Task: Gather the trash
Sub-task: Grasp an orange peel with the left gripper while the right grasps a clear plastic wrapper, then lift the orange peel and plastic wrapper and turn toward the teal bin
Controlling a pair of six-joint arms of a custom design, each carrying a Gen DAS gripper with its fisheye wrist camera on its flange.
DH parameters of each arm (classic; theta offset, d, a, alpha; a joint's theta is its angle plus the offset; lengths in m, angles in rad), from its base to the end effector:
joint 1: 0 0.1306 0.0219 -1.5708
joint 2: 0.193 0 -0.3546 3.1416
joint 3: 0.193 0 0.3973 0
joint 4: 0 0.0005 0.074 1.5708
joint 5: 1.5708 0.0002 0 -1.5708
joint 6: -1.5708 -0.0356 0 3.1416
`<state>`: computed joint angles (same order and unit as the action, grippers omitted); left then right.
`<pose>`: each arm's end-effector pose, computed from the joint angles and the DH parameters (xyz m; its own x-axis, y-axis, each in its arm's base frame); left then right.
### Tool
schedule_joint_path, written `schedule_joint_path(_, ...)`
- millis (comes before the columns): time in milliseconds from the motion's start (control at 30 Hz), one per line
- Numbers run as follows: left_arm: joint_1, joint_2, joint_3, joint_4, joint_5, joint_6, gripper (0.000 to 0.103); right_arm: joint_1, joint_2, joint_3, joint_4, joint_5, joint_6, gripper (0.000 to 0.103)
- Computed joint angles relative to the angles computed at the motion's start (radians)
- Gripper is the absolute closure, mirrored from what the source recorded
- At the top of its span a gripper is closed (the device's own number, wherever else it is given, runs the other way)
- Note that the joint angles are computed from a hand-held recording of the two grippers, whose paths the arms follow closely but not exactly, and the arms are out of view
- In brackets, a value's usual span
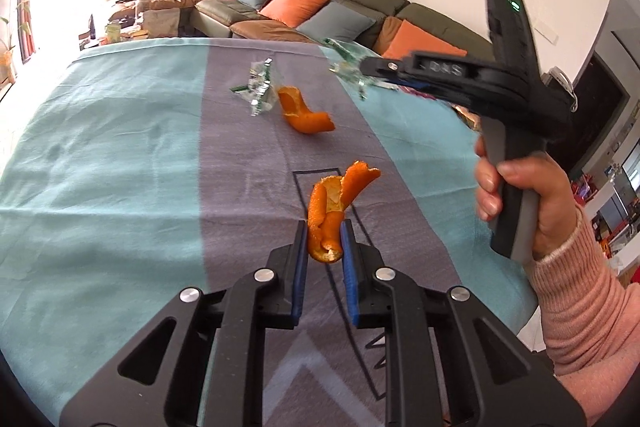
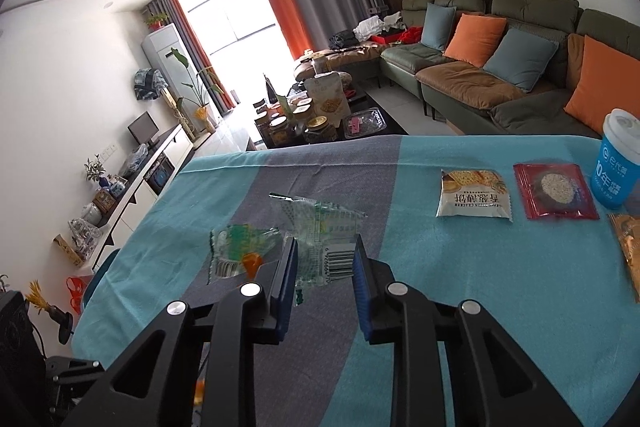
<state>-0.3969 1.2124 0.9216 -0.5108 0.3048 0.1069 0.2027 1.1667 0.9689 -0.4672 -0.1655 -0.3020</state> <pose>0.3822 -0.1723 0.2887 -0.7187 0.1909 -0.6686 0.4874 0.8241 -0.2886 0.4132 0.0904 0.3318 -0.6739 0.1610 -0.7211 -0.1310 0.9345 0.3311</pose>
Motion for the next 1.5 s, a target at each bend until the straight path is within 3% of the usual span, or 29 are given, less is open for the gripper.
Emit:
schedule_joint_path(300, 0.057, -0.090, -0.050, -0.011, -0.025, 0.000, 0.087, 0.015, -0.090, -0.052, 0.011, -0.038, -0.003, 0.079)
schedule_joint_path(633, 0.107, -0.170, -0.086, -0.025, -0.068, 0.013, 0.087, 0.103, -0.140, -0.075, 0.021, -0.041, 0.001, 0.079)
schedule_joint_path(1500, 0.235, -0.309, -0.142, -0.069, -0.123, 0.045, 0.087, 0.273, -0.061, -0.042, 0.050, -0.042, 0.006, 0.079)
